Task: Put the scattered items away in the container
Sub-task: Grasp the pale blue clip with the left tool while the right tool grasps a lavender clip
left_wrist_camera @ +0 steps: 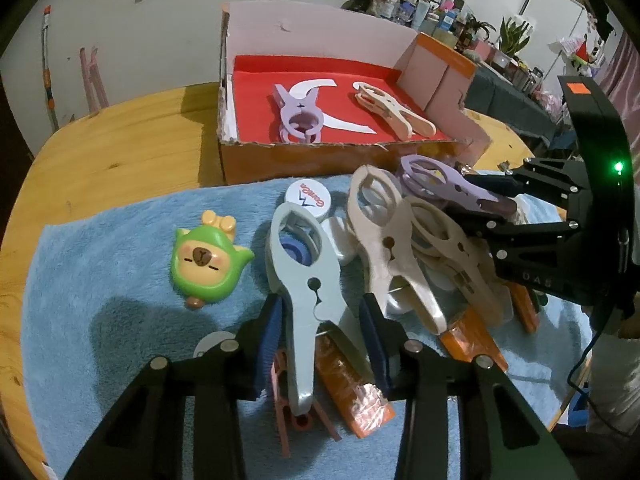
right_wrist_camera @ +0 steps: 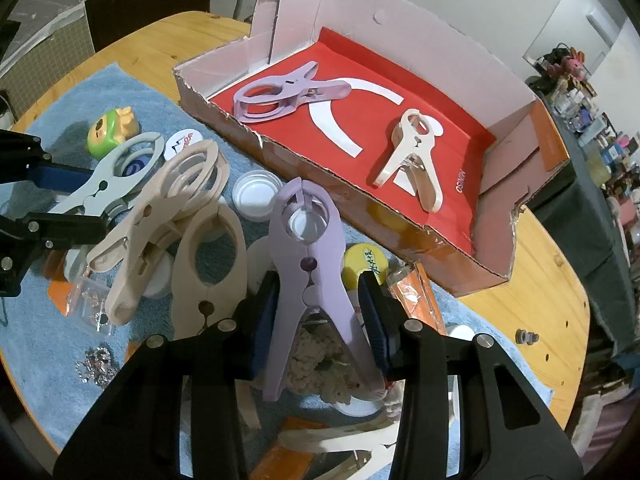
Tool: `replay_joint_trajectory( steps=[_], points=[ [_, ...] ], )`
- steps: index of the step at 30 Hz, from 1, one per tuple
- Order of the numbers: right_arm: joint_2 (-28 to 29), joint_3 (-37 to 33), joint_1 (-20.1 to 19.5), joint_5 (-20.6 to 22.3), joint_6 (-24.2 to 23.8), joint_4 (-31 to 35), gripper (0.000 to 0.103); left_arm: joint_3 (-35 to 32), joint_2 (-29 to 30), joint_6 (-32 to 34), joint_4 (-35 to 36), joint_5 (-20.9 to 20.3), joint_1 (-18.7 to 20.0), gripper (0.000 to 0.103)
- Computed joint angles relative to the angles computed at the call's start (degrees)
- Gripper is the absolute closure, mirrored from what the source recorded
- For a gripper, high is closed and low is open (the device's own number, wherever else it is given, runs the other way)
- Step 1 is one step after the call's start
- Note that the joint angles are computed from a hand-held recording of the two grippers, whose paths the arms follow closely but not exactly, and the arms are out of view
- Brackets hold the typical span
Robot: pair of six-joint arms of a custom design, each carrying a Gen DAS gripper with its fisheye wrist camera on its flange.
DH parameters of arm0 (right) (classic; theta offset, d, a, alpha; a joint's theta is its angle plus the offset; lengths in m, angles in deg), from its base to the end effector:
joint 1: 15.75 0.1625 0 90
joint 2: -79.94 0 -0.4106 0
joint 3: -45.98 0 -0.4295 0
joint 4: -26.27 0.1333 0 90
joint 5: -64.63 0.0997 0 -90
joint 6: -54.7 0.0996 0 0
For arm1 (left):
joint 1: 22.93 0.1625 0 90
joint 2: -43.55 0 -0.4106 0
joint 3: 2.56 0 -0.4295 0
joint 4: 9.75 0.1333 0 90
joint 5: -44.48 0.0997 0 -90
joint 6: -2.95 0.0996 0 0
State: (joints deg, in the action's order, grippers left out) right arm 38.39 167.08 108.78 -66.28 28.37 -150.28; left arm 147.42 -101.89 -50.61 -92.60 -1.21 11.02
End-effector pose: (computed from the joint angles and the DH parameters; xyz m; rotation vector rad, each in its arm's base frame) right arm 0.3357 -0.3678 -0.0501 1.1828 -2.1230 0.2130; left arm -0.0304 -0.2650 0.2714 0.1556 2.4511 -0.6717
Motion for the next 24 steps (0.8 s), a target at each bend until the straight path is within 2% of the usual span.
replay_joint_trajectory(
  steps=[21,23,24],
  points=[
    [-1.31,0.98,-0.46,1.12,0.59,-0.79,0.065,-0.67,-0.17,-2.20,4.47,0.60,-1.49,0.065],
    [-1.38,1.04,-0.45,1.14,0.64,-0.70,0.065,-0.70,0.22,-2.57,4.67,0.66,-1.51,0.062],
    [-1.38,1.04,-0.45,1.14,0.64,-0.70,0.065,-0.68,0.53,-2.40,4.31,0.53,-1.31,0.057]
  ],
)
